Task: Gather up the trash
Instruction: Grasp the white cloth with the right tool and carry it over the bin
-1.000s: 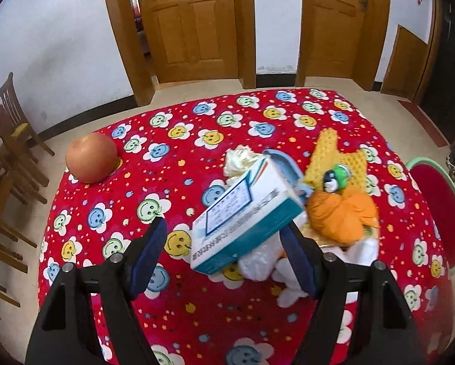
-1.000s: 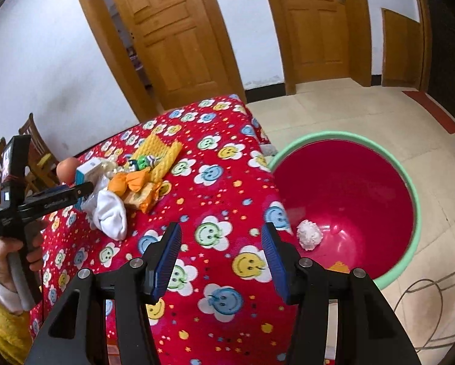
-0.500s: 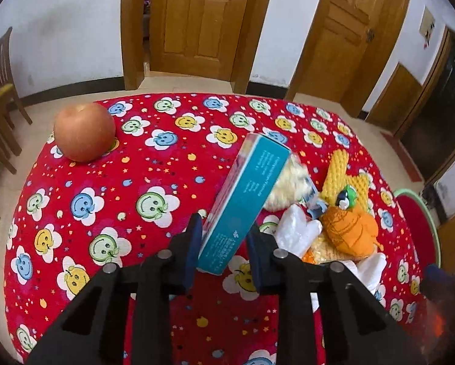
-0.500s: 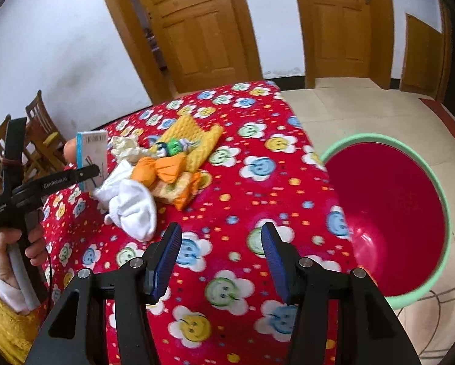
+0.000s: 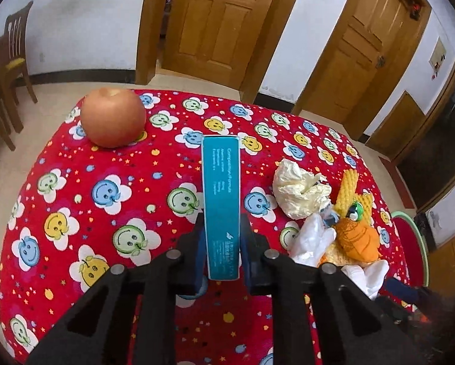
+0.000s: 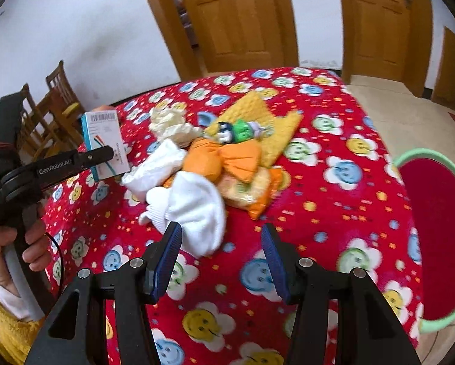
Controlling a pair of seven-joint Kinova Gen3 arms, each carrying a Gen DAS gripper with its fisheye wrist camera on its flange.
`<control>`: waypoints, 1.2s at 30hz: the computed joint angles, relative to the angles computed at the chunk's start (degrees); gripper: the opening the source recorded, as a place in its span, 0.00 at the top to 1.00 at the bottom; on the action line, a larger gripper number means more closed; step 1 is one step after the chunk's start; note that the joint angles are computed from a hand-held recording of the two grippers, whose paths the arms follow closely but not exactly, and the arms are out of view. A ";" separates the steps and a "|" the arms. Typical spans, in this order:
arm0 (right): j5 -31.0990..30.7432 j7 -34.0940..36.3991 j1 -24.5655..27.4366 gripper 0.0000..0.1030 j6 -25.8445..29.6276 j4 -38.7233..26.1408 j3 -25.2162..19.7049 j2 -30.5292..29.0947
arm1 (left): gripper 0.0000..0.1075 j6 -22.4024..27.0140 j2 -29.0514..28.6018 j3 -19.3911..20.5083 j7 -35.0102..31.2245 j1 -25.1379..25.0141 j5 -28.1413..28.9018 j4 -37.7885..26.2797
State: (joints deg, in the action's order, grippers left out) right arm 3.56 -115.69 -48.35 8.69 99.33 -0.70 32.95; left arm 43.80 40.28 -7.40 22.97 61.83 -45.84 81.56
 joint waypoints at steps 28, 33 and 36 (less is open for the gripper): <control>-7.72 10.87 8.27 0.86 -8.95 10.55 -7.55 -8.09 | 0.83 -2.95 -1.30 -0.44 3.05 1.10 -2.98 1.90; -10.07 8.87 5.32 0.86 -12.36 15.94 -1.54 -11.49 | 0.83 -2.71 -1.14 0.15 1.43 1.20 -2.87 0.39; -11.73 8.66 5.05 0.86 -14.01 18.65 0.35 -12.87 | 0.83 -1.32 -0.89 0.77 -0.75 1.31 -2.28 -1.61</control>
